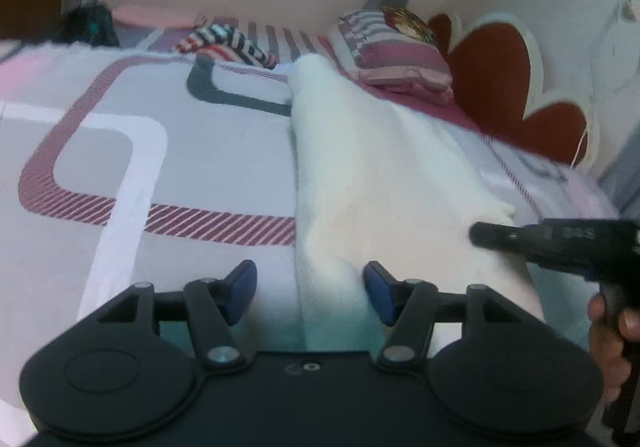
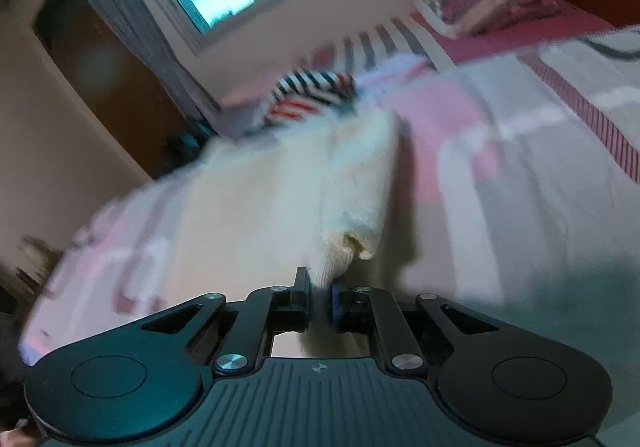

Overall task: Fold small clothes
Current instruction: 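Smooth the folded sweater strip with both open tools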

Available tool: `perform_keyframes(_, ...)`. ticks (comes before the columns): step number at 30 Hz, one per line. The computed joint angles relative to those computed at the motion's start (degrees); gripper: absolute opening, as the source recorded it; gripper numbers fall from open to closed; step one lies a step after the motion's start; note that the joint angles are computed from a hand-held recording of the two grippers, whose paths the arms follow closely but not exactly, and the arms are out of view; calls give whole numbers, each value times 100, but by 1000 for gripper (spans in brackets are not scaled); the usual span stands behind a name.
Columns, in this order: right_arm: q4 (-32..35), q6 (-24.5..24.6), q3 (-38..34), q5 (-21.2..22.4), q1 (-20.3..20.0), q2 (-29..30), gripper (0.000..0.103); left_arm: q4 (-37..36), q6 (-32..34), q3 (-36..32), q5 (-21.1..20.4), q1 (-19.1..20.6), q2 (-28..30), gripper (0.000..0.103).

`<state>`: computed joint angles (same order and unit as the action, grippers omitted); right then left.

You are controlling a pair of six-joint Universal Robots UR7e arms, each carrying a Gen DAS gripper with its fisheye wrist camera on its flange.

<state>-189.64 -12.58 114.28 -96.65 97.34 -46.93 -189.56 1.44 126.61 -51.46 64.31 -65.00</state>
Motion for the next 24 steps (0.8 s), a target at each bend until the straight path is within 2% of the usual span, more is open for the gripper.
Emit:
perform_keyframes(2, -7, -64, 23, 108, -55, 6, 9, 48, 62, -11, 17, -30, -64, 55)
perform_keyframes(4, -420, -149, 173, 65, -8, -93, 20, -447, 270, -23, -99, -2, -111, 55)
perform_keyframes(6, -1095, -343, 320, 51, 8, -137, 20, -685, 401, -238, -243, 72, -94, 55)
perform_keyframes(9, -1274, -473, 128, 206, 13, -60, 19, -290, 608, -898, -298, 151, 165, 55)
perform_keyframes(11, -1206, -716, -177, 105, 88, 136, 19, -158, 821, -1296, -216, 174, 457, 55)
perform_keyframes(13, -890, -954, -553, 116, 113, 341, 19, 46, 754, -1630, -100, 228, 693, 53)
perform_keyframes(15, -555, -1139, -910, 33, 132, 564, 19, 20, 763, -1762, -8, 284, 849, 55)
perform_keyframes(17, -247, -1289, -1186, -212, 134, 762, 19, 119, 806, -1863, 300, 308, 988, 57)
perform_keyframes(18, 29, -1288, -1357, -398, 111, 875, 19, 90, 788, -1852, 248, 354, 1008, 58)
perform_keyframes(21, 78, -1043, -1401, -210, -33, 917, 19, 80, 750, -1815, 202, 383, 979, 58)
perform_keyframes(24, 12, -1125, -1373, -370, 35, 924, 20, 265, 709, -1815, 167, 371, 880, 61)
